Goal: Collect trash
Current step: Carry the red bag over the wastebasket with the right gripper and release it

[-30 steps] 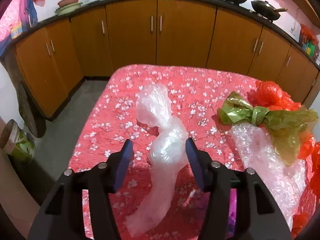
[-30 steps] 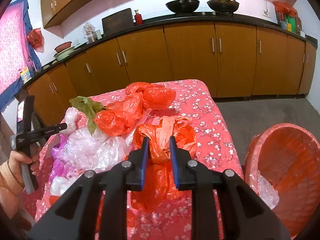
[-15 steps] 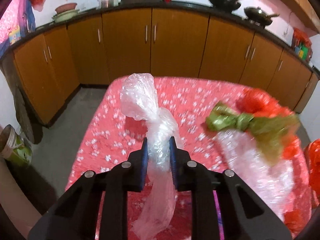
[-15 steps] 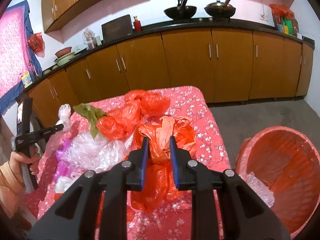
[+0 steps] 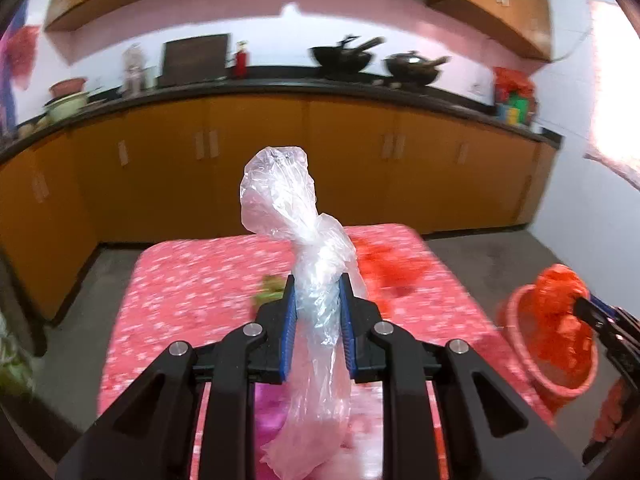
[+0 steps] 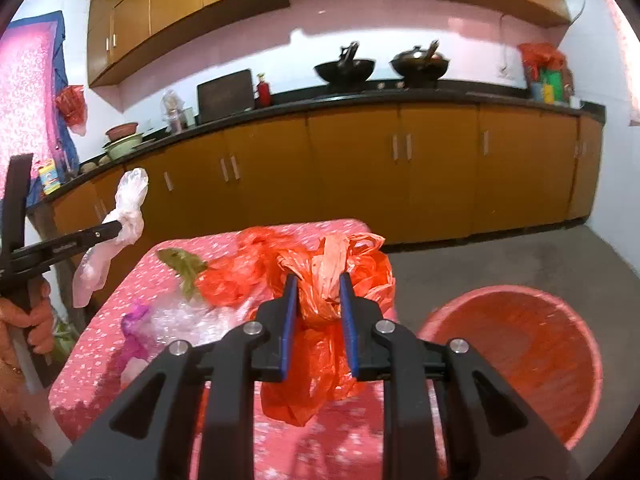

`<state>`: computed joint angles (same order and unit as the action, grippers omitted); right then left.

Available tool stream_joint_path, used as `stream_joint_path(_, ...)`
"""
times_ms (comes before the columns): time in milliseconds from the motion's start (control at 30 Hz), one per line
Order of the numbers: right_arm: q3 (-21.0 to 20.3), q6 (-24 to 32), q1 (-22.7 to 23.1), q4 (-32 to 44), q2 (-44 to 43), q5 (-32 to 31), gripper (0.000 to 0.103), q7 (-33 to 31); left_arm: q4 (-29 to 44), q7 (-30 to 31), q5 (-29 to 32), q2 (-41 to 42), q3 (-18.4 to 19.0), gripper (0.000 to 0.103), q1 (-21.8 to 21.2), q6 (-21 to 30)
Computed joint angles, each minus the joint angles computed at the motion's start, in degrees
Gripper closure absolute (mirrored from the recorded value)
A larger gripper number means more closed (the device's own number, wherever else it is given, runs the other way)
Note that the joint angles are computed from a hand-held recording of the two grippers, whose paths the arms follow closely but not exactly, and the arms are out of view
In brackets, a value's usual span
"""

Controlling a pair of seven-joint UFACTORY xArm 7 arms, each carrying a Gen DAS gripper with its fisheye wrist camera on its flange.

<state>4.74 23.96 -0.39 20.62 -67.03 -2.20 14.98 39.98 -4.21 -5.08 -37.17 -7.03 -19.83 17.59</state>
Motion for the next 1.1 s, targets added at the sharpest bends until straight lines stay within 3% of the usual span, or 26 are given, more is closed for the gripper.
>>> stream_joint_path(200,-2.4,5.5,-4.5,-0.9,-8.3,-2.1,0.082,-1.7,1.3,0.5,-1.4,0.9,-2.1,0.083,-5.6,-1.6)
stream_joint_path(533,-10.3,12.9,-13.3,-1.7,-16.9,-4.3,0.082,-8.4,4.1,0.0,-2.7,5.9,-5.3,0.083,-12.4,-3.7)
stream_joint_path(667,-13.2,13.9,-16.5,-2.1,-17.9,-4.4,0.082,-11.3,5.4,-0.7,-2.1,8.4,-7.1,0.083,-14.0,-4.8)
stream_joint_path(1100,-17.2,14.0,-23.1,-3.7,-18.5,-3.1,0.082,-16.5,9.8,-2.2,-1.3,17.2,-10.2,0.083,-19.1,-7.6)
